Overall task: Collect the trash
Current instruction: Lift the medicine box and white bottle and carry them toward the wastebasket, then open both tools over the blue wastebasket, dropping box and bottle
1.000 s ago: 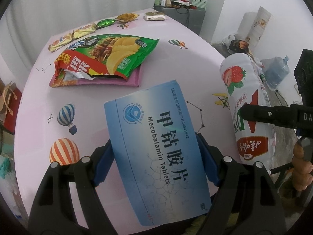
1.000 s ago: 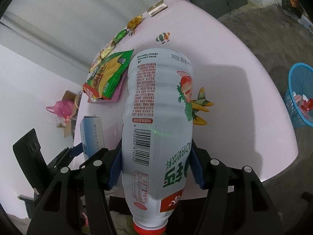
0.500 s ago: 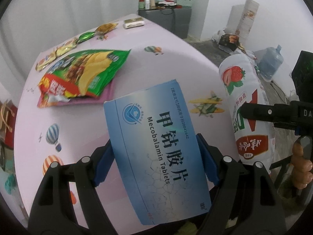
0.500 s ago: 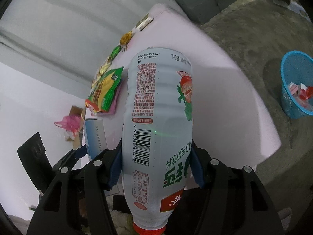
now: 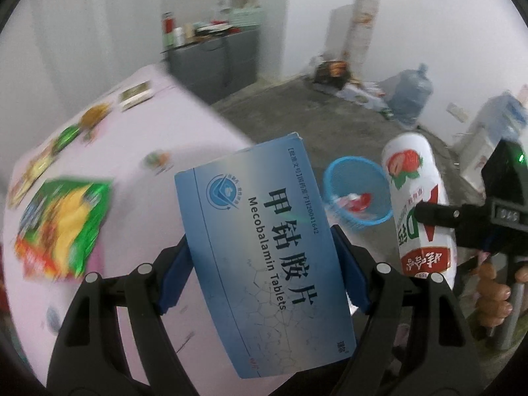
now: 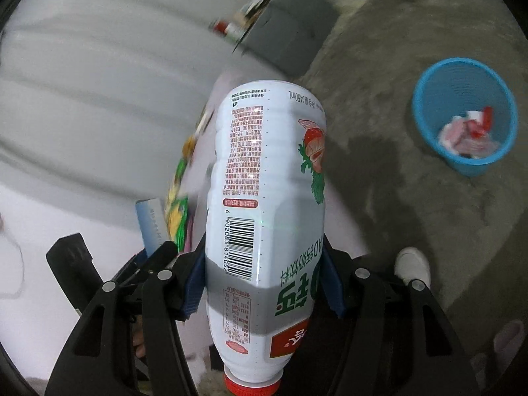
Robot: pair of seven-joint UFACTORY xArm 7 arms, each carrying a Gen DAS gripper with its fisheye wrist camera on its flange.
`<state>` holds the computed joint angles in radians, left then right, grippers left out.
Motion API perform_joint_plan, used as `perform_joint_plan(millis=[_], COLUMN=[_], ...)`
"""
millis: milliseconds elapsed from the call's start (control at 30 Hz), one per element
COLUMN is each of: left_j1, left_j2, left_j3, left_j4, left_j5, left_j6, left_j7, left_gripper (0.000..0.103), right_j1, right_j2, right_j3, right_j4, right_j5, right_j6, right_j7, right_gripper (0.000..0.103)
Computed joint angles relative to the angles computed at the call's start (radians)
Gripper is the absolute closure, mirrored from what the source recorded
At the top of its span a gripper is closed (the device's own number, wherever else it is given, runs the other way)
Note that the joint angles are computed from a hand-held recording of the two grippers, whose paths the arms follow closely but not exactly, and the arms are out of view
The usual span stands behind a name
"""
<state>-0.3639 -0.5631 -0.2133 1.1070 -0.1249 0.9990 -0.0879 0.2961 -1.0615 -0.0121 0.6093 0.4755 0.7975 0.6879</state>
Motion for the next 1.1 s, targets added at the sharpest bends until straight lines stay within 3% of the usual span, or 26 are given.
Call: perform_joint_plan(millis=[100,167,300,433,600,633,667,700,767,800,900,967,1100], left_j1=[-0.031,-0.037,-0.098,-0.182,-0.309,-0.329,-0.349,-0.373,-0.407,-0.414,-0.405,-0.38,-0.341], left_j2=[0.142,0.258,0.491,0.748,1.032,1.078,1.127,1.201,1.311,1.337,1.323,1.237,1.119], left_j3=[-0.017,-0.06,-0.074,-0.084,-0.042,-0.028,-0.014,0.002,0.036,0.046,0.05,0.034,0.017], left_j4=[0.109,0.199,0.403,0.648,0.957,1.007,1.063,1.159,1.31,1.346,1.311,1.174,1.021], left_j5=[-0.038,0.005,-0.029,0.023,0.082,0.09,0.095,0.105,0.115,0.111,0.087,0.065,0.055], left_j6=[-0.036,-0.058,-0.016,0.052,0.156,0.157,0.166,0.201,0.266,0.279,0.26,0.189,0.135], left_j7=[0.014,-0.001,-0.016,-0.094,-0.165,-0.185,-0.205,-0.234,-0.283,-0.296,-0.293,-0.247,-0.201], left_gripper=[0.029,0.029,0.029,0.029,0.028,0.027,0.018,0.016,0.016,0.016,0.016,0.016,0.016], right_j1=[-0.09,-0.145,-0.23,-0.252,-0.25,-0.241,-0.234,-0.234,-0.245,-0.266,-0.314,-0.341,-0.413], right_j2=[-0.096,-0.146,-0.176,-0.096,0.059,0.099,0.152,0.213,0.313,0.349,0.355,0.302,0.184], right_j3=[-0.046,-0.081,-0.141,-0.232,-0.336,-0.367,-0.4,-0.42,-0.43,-0.424,-0.39,-0.344,-0.257], right_j4=[-0.041,-0.071,-0.106,-0.158,-0.183,-0.184,-0.182,-0.176,-0.171,-0.178,-0.232,-0.287,-0.361], right_j5=[-0.045,-0.065,-0.101,-0.056,0.038,0.065,0.093,0.108,0.132,0.135,0.194,0.225,0.177], right_j6=[0.056,0.083,0.137,0.058,-0.059,-0.086,-0.105,-0.117,-0.151,-0.151,-0.159,-0.179,-0.135], right_j7=[0.037,0.051,0.054,-0.004,-0.126,-0.163,-0.195,-0.219,-0.259,-0.26,-0.258,-0.268,-0.2], right_gripper=[0.045,0.045,0.044,0.045,0.044,0.044,0.044,0.043,0.031,0.031,0.031,0.031,0.031])
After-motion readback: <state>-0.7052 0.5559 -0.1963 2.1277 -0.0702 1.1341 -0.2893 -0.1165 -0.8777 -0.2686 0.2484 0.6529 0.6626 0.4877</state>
